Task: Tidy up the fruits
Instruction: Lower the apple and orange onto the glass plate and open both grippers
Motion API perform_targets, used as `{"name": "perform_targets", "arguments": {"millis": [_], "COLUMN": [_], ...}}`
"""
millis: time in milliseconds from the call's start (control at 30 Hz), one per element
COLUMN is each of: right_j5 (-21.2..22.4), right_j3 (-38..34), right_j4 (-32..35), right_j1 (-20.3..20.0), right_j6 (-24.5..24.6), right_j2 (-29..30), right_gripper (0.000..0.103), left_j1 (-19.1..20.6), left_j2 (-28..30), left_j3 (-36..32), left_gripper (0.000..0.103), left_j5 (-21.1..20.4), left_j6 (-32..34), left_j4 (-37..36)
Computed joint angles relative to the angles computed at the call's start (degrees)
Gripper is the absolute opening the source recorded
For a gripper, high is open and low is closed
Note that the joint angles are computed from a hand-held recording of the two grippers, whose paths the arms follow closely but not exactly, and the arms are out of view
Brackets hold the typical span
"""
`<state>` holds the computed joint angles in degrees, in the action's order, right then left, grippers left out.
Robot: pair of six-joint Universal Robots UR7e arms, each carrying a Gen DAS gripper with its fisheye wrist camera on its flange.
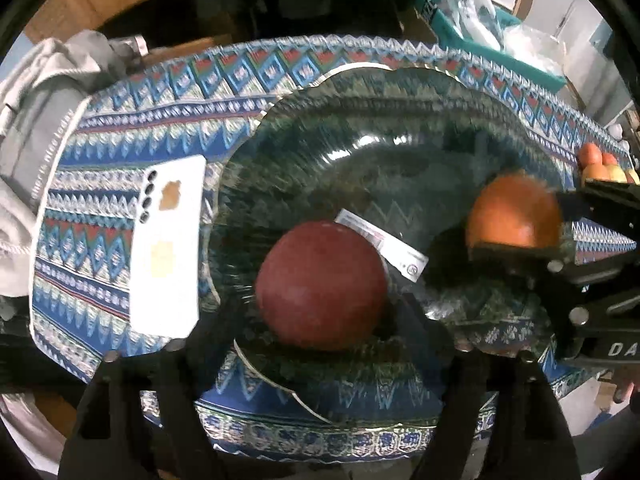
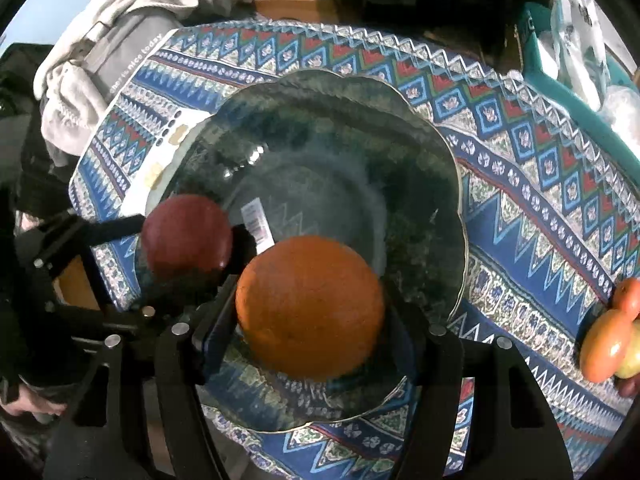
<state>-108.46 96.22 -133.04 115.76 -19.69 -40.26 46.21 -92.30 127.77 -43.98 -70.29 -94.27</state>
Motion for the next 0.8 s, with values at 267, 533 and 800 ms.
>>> {"name": "perform_targets", "arguments": {"millis": [267, 533, 800], "right_j5": [2.6, 3.1, 4.3], "right_j3": [0.7, 2.3, 4.6], "right_j4": [-0.1, -1.7, -5.0], "right_j1": [-0.6, -1.1, -1.3], "right_j6": [0.5, 0.2, -0.6], "right_j2": [-1.7, -4.4, -9.0], "right_gripper": [0.067, 0.071, 0.071], "left_j1": [-0.9, -3.8, -5.6], "left_j2": [-2.2, -1.6, 0.6], "left_j3": [0.1, -0.9, -1.9], "left_gripper": [0.084, 0.084, 0.083], "left_j5": [-0.1, 1.5, 2.0], "left_j6": [-1.4, -2.4, -0.9], "left_j4": [0.4, 2.4, 0.1]}}
